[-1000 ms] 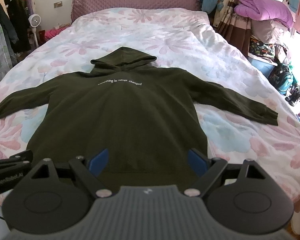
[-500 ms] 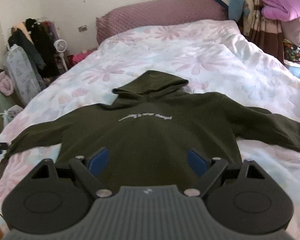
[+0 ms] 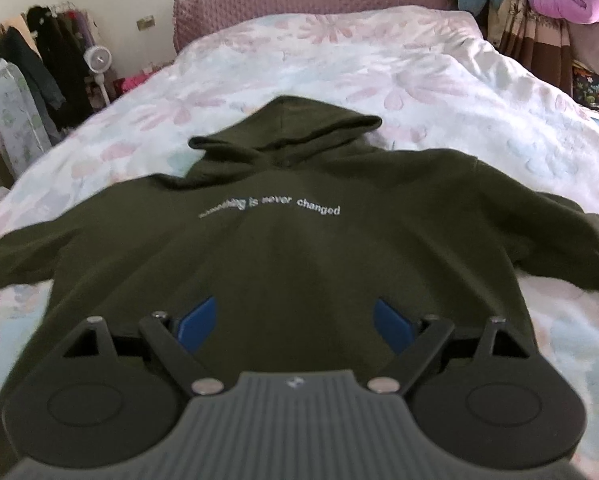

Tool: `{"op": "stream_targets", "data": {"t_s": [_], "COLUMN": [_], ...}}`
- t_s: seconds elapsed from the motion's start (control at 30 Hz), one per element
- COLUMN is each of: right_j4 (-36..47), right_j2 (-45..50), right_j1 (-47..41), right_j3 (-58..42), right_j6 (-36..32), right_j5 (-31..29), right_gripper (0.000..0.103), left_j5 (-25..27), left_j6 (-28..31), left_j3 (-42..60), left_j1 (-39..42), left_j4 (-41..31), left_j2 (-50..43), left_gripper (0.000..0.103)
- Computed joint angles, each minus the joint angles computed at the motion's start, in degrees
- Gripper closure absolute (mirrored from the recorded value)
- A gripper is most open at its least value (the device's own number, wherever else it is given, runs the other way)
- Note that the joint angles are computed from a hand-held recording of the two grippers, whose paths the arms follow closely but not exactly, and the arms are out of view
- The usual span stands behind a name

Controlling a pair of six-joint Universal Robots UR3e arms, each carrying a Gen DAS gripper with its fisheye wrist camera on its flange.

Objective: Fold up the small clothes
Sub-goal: 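Grasp the hoodie sleeve cuff with the left gripper and lift it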

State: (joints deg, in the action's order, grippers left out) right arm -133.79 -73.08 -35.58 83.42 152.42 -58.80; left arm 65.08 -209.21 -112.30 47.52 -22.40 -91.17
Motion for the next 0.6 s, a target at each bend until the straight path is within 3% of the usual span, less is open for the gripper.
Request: {"op": "stream_targets", "data": {"t_s": [0.13, 0.2, 0.27, 0.43, 0.6], "right_j4": [-1.80, -2.96, -3.49, -0.42, 3.66], "right_j2": [2.41, 2.55, 3.00, 6.28, 7.50], "right_j1": [1.95, 2.19, 2.25, 4.02, 0.11], "right_j3": [-1.52, -1.09, -1.28, -6.45, -9.52], "right_j6": [1.78, 1.26, 0.13, -1.89, -4.31], "right_j5": [-1.59, -1.43, -1.83, -9.66, -6.13], "right_gripper": [0.021, 0.021, 0.021, 0.021, 0.024], "left_j5": [3.69, 5.23, 8.99, 18.77, 32.19], "left_j6": [-2.21, -1.88, -2.38, -2.15, 6.11], "left_j3": [4.88, 6.64, 9.52, 14.83, 31.00], "left_j1": [-0.92, -1.47, -3.18, -9.79, -25.86], "left_j4": [-1.51, -1.39, -3.15, -4.87, -8.59], "left_j2": [-5.84, -7.60, -8.54, -7.01, -6.40], "left_gripper": [0.045, 0.058, 0.088, 0.092, 0.092]}}
